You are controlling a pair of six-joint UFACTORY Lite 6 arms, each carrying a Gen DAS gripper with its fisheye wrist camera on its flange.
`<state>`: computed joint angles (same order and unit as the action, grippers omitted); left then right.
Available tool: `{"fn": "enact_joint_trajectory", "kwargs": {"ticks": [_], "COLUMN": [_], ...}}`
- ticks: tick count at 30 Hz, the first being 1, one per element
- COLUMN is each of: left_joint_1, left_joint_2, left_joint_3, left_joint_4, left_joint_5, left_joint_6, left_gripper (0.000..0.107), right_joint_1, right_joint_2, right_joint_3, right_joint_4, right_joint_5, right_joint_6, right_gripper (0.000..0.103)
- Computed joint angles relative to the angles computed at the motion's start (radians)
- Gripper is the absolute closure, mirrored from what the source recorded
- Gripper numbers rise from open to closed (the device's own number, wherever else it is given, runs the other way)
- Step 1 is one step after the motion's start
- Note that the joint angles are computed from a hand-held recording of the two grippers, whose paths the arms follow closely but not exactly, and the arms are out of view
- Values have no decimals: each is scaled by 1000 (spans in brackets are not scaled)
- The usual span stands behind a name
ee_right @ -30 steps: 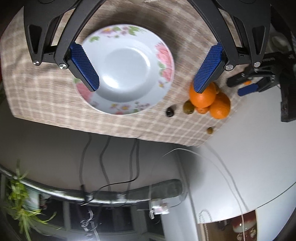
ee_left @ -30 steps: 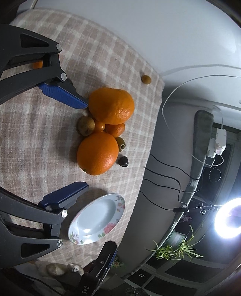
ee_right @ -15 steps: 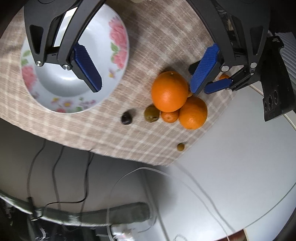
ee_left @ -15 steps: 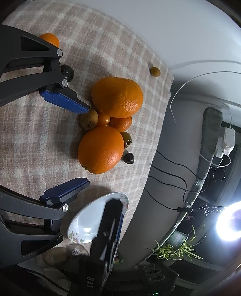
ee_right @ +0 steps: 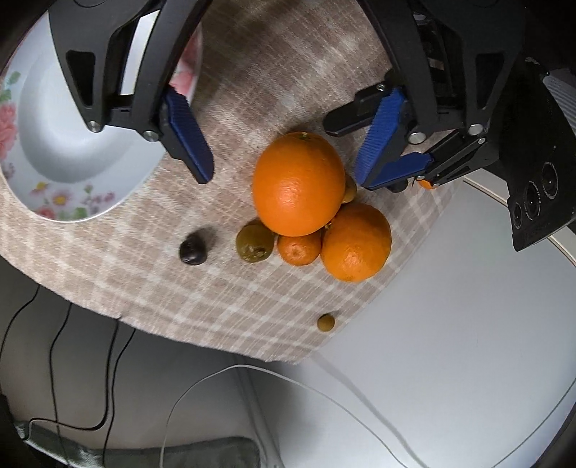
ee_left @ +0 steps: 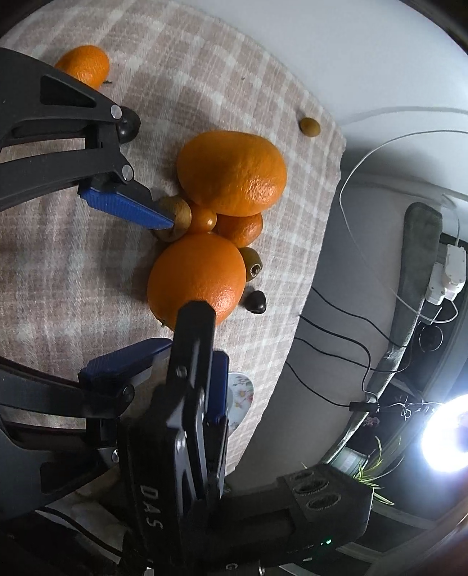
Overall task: Organize fruits
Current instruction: 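Close the right tool around the large orange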
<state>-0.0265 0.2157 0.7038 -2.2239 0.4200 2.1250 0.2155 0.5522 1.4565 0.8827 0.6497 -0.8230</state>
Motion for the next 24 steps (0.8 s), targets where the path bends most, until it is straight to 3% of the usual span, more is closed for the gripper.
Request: {"fn": "enact_joint_trajectory", "kwargs": {"ticks": [24], "left_joint_1": [0], "left_joint_2": [73], "left_joint_3": [67], "left_joint_4": [49], "left_joint_5": [14], "left_joint_6": [-52], "left_gripper": [54], "right_joint_1": [6], "right_joint_2": [200], "right_joint_3": [202], "right_joint_4": [23], "right_joint_5": [112], "right_joint_6": [66], "right_gripper": [33]}}
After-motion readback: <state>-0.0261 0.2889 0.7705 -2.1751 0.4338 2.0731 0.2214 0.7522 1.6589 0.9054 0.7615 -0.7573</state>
